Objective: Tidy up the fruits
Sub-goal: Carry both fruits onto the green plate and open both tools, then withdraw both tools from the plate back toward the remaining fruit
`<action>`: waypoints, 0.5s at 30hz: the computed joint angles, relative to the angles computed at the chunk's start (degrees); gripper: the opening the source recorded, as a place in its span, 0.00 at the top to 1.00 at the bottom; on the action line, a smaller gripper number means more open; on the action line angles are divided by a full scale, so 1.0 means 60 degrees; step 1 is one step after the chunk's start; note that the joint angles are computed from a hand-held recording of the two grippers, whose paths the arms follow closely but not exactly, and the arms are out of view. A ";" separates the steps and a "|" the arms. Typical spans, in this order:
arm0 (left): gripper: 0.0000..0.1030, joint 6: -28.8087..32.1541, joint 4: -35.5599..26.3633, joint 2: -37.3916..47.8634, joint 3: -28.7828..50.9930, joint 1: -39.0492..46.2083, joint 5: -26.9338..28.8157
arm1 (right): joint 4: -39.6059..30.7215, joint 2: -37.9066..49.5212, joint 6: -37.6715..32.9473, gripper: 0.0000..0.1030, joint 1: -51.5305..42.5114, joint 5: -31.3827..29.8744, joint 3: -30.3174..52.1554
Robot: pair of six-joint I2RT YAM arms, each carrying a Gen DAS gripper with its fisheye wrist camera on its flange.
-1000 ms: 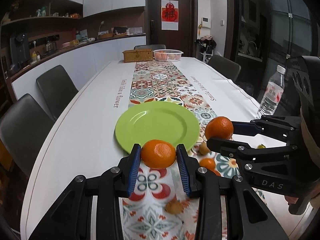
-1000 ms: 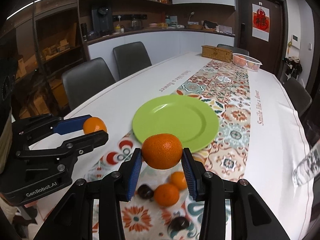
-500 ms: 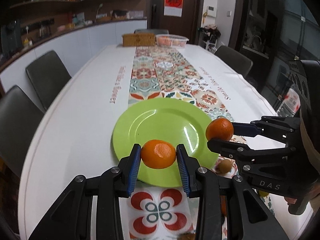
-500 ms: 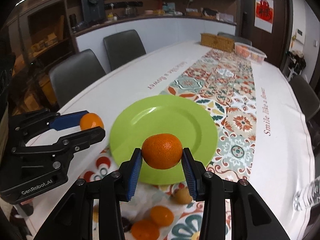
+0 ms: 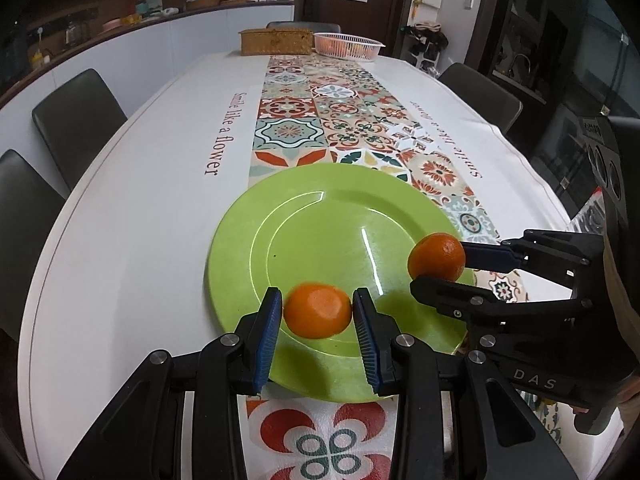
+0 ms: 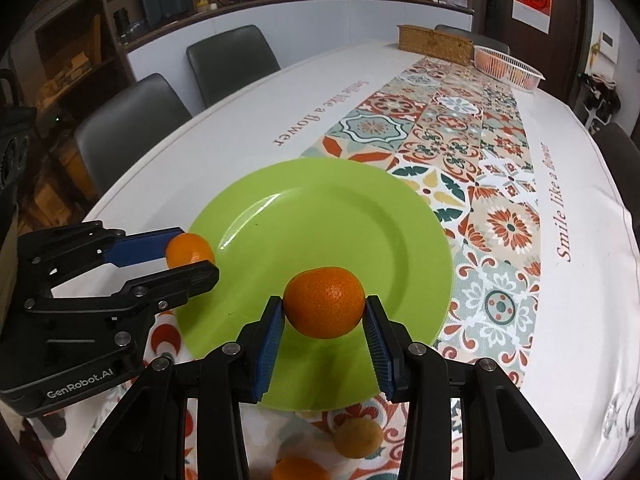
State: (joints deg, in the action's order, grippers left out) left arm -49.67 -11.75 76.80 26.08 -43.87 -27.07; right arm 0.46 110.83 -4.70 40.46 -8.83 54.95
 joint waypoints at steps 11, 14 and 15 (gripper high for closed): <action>0.53 -0.2201 -0.3133 -0.0742 0.0813 -0.1931 -0.1833 | 0.0513 -0.1301 0.0363 0.56 -0.0098 0.0204 -0.1220; 0.48 -0.3500 -0.4575 -0.0730 0.1351 -0.3011 -0.2548 | 0.0712 -0.2275 0.0431 0.53 -0.0082 0.0310 -0.2007; 0.47 -0.3896 -0.5019 -0.0661 0.1551 -0.3327 -0.2725 | 0.0722 -0.2504 0.0439 0.49 -0.0075 0.0380 -0.2162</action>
